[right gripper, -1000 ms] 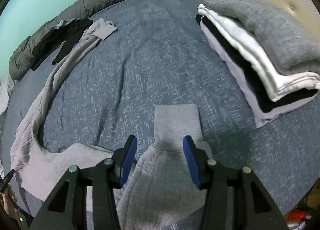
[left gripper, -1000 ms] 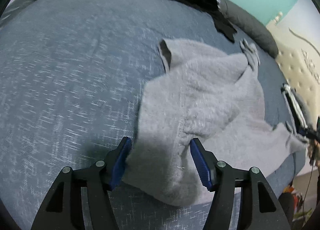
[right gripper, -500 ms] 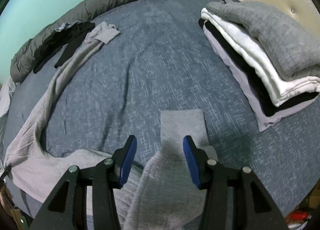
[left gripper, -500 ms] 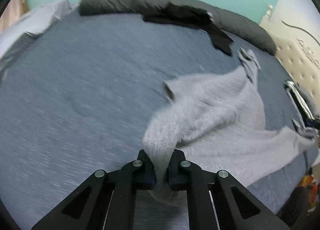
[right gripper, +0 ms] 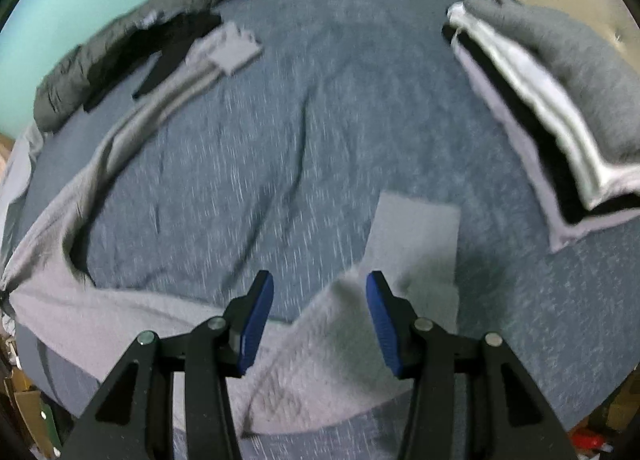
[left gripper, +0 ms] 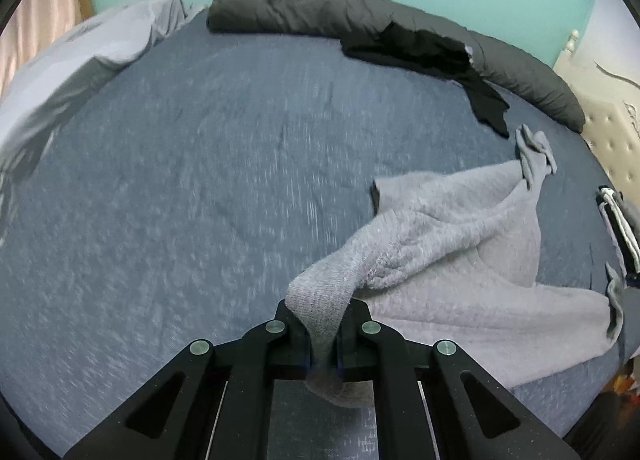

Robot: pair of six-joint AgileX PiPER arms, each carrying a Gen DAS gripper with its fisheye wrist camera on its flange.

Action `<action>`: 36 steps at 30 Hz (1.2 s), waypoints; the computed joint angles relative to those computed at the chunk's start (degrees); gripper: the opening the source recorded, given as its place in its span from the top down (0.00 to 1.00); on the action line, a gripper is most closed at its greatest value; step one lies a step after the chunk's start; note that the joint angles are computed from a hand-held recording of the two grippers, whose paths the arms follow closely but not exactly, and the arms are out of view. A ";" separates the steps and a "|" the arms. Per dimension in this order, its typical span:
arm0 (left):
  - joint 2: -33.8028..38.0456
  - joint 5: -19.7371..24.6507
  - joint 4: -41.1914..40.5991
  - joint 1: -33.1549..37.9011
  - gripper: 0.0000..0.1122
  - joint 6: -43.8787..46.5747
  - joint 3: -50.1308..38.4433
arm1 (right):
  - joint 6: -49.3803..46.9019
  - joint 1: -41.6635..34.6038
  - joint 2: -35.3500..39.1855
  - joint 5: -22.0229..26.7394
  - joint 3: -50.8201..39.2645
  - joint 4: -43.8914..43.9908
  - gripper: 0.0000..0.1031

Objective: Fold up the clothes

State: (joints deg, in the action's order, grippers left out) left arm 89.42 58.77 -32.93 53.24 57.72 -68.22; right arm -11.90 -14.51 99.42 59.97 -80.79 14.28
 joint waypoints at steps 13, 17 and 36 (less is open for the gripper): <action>-0.47 -5.82 1.45 -0.03 0.92 2.48 7.73 | 10.21 4.19 10.28 -2.53 -2.55 -8.73 0.41; -0.12 -7.42 1.99 -1.12 0.90 2.17 8.46 | 12.12 4.91 12.09 -5.68 -1.33 -12.35 0.69; -3.84 -6.27 2.42 0.03 0.90 1.19 11.76 | -15.11 -12.86 -6.40 -2.37 -13.18 25.25 0.94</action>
